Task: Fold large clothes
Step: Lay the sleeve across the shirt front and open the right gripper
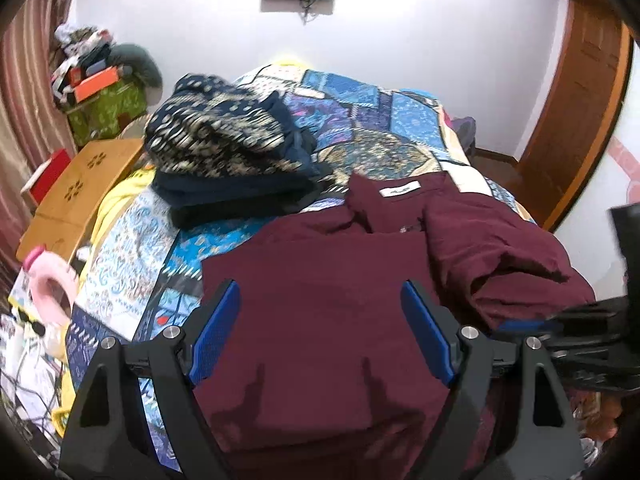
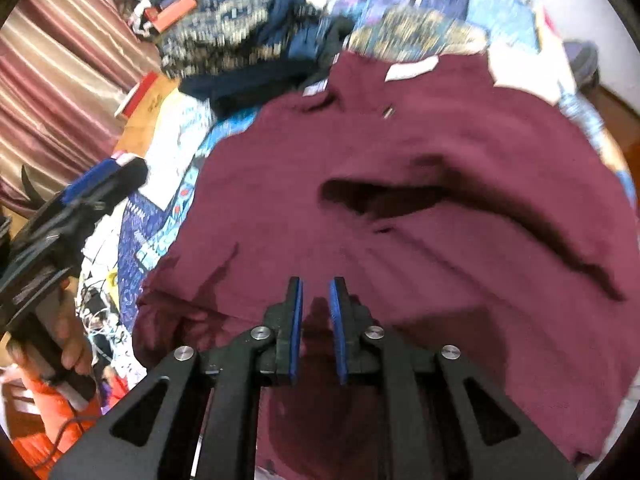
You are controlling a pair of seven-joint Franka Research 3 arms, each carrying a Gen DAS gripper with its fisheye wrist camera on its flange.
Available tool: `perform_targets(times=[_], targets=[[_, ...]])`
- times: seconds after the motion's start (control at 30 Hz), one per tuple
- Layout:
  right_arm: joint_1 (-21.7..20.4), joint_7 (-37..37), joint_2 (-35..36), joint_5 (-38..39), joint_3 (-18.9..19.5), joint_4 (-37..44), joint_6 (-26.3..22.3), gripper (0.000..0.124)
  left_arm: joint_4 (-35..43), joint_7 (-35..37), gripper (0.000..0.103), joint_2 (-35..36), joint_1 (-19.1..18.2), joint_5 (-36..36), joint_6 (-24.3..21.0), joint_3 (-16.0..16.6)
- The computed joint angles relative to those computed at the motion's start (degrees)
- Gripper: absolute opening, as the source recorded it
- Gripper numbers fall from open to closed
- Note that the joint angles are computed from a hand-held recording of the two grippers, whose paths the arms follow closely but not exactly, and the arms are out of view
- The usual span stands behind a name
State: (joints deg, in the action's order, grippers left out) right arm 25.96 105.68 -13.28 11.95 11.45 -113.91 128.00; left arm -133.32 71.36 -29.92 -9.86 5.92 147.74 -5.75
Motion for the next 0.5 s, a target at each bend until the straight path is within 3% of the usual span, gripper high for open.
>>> perform_targets(times=[0.2, 0.5], targets=[[-4.3, 5.1, -10.5, -7.0, 1.3, -8.2, 9.0, 0.051, 5.0, 1.6, 0.082, 4.3, -2.0, 1.2, 0.1, -2.5], [-13.6, 15.9, -20.4, -14.9, 2.9, -15.9, 9.8, 0.052, 14.5, 6.4, 0.087, 14.1, -5.9, 4.4, -1.2, -7.1]])
